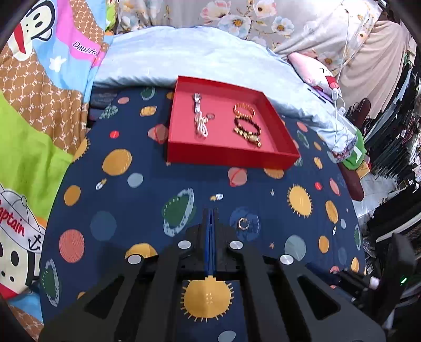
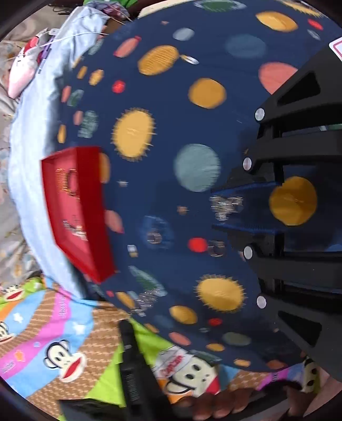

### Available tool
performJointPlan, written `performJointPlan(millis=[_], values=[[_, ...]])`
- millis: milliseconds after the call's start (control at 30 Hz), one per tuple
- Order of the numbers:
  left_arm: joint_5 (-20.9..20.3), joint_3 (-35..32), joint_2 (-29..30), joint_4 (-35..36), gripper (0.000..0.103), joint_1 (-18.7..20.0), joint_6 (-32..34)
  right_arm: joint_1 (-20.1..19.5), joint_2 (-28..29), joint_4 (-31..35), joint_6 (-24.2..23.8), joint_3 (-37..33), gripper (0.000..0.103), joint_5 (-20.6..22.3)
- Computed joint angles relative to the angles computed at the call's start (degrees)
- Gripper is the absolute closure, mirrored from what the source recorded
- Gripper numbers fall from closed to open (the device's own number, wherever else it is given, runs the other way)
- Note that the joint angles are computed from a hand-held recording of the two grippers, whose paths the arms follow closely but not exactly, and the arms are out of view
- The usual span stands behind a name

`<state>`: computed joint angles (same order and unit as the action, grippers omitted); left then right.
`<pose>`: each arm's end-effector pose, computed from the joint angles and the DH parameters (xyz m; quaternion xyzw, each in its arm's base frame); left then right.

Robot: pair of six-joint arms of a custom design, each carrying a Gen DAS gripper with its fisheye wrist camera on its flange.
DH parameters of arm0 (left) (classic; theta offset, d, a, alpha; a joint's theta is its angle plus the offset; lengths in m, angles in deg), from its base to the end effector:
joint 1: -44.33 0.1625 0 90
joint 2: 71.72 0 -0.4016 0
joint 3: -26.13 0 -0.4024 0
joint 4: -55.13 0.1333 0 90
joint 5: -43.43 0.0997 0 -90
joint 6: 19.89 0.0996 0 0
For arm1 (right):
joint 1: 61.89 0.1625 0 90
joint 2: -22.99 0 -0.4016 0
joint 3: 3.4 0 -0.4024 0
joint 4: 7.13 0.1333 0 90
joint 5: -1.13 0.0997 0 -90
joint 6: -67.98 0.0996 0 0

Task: Organize jewelry
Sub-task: 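Carry the charm and earring into the red tray while both tools release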

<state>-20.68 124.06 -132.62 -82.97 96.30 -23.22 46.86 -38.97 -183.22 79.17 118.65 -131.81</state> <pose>-0.2499 -0.6064 0.2023 0.2687 0.9323 -0.1667 0.1754 0.2262 -0.4629 0.1463 -0.0224 -0.9102 0.2944 0.2905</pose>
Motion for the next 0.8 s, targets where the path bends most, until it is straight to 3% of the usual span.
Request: performJointPlan(millis=[200, 267, 300, 333, 800], values=[[0.2, 1.2, -0.6, 0.6, 0.103, 0.0, -0.5, -1.2, 1.9, -0.5, 0.6, 0.4, 0.081, 0.4], [0.4, 1.4, -0.7, 0.6, 0.103, -0.1, -0.5, -1.4, 2.3, -1.2, -0.1, 0.0, 0.086, 0.0], [0.5, 1.6, -0.7, 0.6, 0.103, -0.1, -0.5, -1.4, 2.4, -1.2, -0.2, -0.1, 0.097, -0.3], [0.5, 1.6, -0.8, 0.7, 0.103, -0.1, -0.5, -1.7, 2.2, -0.9, 0.0, -0.2, 0.100, -0.1], [-0.5, 0.5, -0.7, 0.3, 0.103, -0.3, 0.5, 1.7, -0.1, -6.3, -4.0, -2.1, 0.101, 0.3]])
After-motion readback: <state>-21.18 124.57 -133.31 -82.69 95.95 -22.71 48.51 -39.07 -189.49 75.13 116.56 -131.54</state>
